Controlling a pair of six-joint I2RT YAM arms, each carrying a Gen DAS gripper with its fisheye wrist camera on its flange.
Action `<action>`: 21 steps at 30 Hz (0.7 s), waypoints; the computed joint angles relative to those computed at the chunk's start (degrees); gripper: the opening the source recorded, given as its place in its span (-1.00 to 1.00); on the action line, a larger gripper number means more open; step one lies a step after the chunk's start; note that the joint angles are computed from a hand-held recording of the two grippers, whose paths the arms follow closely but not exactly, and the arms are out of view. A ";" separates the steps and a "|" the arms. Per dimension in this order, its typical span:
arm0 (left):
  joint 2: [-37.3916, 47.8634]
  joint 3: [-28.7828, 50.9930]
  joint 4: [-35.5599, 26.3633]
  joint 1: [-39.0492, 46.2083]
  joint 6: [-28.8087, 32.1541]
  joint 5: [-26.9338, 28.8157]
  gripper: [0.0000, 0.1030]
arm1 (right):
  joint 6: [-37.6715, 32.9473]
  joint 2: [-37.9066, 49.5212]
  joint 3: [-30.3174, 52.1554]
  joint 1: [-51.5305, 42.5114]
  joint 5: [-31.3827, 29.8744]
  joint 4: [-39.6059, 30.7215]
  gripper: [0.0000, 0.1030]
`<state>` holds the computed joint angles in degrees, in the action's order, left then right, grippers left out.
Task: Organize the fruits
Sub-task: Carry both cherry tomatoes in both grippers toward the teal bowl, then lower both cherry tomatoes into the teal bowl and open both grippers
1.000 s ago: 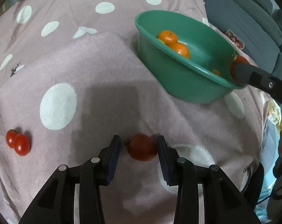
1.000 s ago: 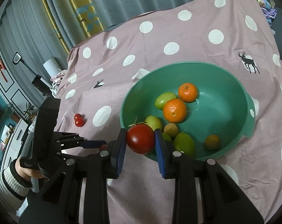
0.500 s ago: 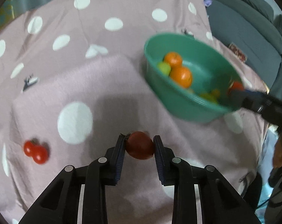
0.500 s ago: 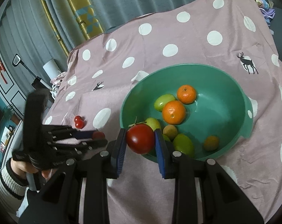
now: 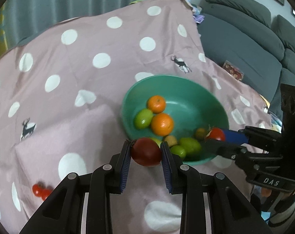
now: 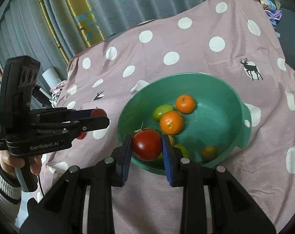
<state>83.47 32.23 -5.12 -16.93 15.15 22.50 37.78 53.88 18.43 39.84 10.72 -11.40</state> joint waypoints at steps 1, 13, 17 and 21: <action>0.16 0.26 0.11 -0.87 -0.40 -0.28 -0.41 | -0.09 -0.53 -0.17 -0.35 0.00 -0.39 -0.41; 5.06 3.89 1.57 -8.17 -3.52 -3.06 -0.41 | -1.21 -3.47 -2.18 -4.47 -1.30 -1.72 -0.41; 6.46 4.60 2.03 -9.20 -3.91 -3.55 -0.41 | -1.57 -3.34 -2.44 -5.26 -1.57 -1.42 -0.41; 7.25 5.27 2.18 -9.85 -4.02 -3.84 -0.41 | -2.34 -3.13 -2.63 -6.39 -2.18 -0.91 -0.41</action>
<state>90.72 37.51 -2.94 -26.79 11.13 18.66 35.44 50.75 15.80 33.45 8.54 -12.31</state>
